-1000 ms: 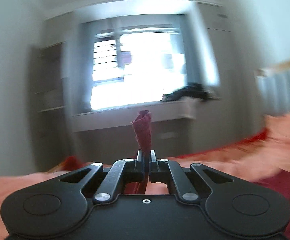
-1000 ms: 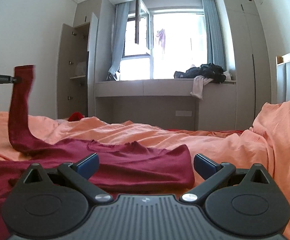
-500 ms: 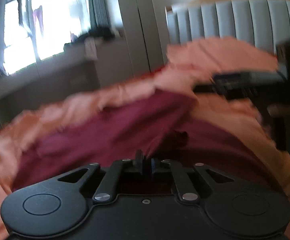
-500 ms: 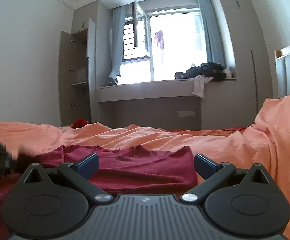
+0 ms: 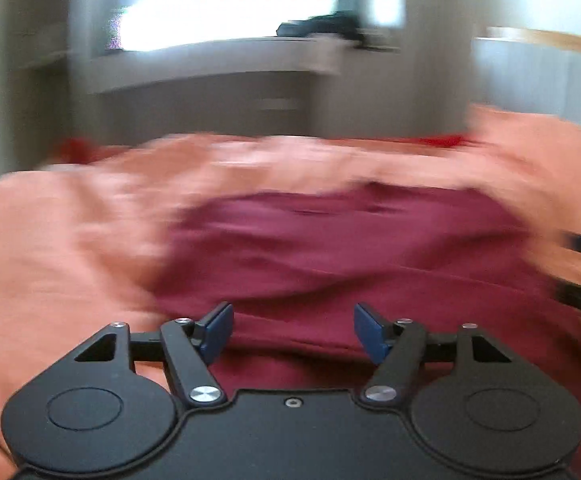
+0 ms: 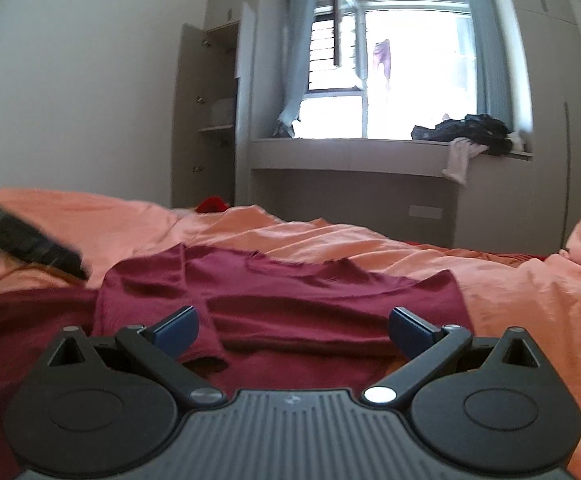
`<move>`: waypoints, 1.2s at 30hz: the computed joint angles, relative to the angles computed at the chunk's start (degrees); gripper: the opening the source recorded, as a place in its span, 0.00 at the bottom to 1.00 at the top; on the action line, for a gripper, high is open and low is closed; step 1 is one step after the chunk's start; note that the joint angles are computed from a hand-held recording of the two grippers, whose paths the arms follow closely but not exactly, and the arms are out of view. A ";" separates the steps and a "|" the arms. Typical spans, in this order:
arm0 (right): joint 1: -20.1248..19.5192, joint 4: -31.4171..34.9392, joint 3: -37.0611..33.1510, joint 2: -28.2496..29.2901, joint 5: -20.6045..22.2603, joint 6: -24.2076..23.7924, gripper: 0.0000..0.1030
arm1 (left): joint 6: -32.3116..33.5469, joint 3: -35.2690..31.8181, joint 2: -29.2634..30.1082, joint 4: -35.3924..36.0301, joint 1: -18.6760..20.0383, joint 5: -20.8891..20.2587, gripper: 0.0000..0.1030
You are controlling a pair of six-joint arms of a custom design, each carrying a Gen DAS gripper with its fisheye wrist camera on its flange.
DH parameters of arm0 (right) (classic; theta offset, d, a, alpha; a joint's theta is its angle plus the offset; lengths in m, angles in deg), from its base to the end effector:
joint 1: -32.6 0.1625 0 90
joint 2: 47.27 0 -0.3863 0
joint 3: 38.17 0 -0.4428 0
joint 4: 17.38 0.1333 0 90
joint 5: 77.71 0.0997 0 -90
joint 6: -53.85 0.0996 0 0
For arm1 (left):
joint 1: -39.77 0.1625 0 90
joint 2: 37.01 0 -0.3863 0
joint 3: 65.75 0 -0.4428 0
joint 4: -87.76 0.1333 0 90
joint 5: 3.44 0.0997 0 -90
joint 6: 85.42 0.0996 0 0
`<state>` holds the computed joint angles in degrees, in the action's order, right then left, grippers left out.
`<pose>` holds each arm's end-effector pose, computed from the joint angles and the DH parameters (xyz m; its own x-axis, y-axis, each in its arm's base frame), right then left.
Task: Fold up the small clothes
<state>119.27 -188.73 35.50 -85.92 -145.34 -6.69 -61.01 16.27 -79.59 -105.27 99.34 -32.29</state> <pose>0.1245 -0.8084 0.1582 -0.4968 -0.7090 0.5006 -0.7980 0.1465 -0.5846 -0.1714 -0.7272 0.2105 -0.6476 -0.2349 -0.7249 0.5413 0.5278 -0.6546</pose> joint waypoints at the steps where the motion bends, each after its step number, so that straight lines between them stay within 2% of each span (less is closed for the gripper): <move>1: 0.05 0.17 0.27 -0.01 -0.09 -0.71 1.00 | 4.68 -4.62 2.96 -3.12 0.73 3.34 0.68; 3: 0.15 0.74 0.50 0.02 -0.32 -1.73 1.00 | 12.30 -11.79 6.67 -6.84 2.68 5.75 0.68; 5: 0.24 1.27 0.65 0.08 -0.58 -2.54 1.00 | 10.32 -16.26 8.13 -3.93 4.52 6.89 0.68; 10: 0.34 2.39 0.49 0.46 -1.11 -4.00 1.00 | -15.13 -17.37 4.63 19.58 8.84 3.24 0.66; 11: 0.30 2.71 0.36 0.51 -1.08 -4.12 1.00 | -19.21 -17.43 3.94 23.28 9.50 2.15 0.61; 13: 0.30 3.11 0.23 0.61 -1.16 -4.20 1.00 | -26.81 -16.18 1.66 30.17 10.72 -1.54 0.40; 14: 0.27 3.37 0.07 0.66 -1.14 -4.23 1.00 | -29.14 -14.89 0.22 31.81 11.10 -3.74 0.19; 15: 0.27 3.43 0.04 0.71 -1.15 -4.20 1.00 | -30.19 -13.74 -0.75 31.84 11.39 -5.52 0.12; 16: 0.20 3.61 -0.04 0.70 -1.07 -4.19 1.00 | -29.79 -12.72 -1.22 30.11 11.38 -5.93 0.09; 18: 0.15 3.89 -0.27 0.80 -0.90 -4.16 1.00 | -28.29 -12.10 -0.98 26.52 11.05 -4.49 0.06; 20: 0.23 4.18 -0.54 0.99 -1.22 -4.02 1.00 | -27.89 -12.39 -0.30 25.28 10.80 -2.33 0.06; 22: 0.39 4.87 -1.02 1.32 -2.07 -4.01 1.00 | -30.69 -13.93 0.57 29.24 10.80 0.42 0.06; 25: 0.51 5.07 -1.22 1.61 -2.87 -4.47 1.00 | -33.53 -15.17 0.99 33.53 11.09 0.89 0.08; 31: 0.29 4.57 -0.63 1.15 -2.30 -5.07 1.00 | -34.79 -11.20 -2.12 31.21 10.60 -0.78 0.30; 34: 0.20 2.90 0.48 0.43 -1.80 -5.34 1.00 | -34.05 -7.23 -4.22 27.15 9.53 -0.59 0.42; 36: 0.10 1.18 1.73 -0.34 -1.03 -5.14 1.00 | -33.10 -4.45 -5.47 24.23 8.55 0.12 0.56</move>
<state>119.37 -187.55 37.22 -86.27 -146.37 -11.83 -94.12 11.82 -85.07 -81.04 107.90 -32.17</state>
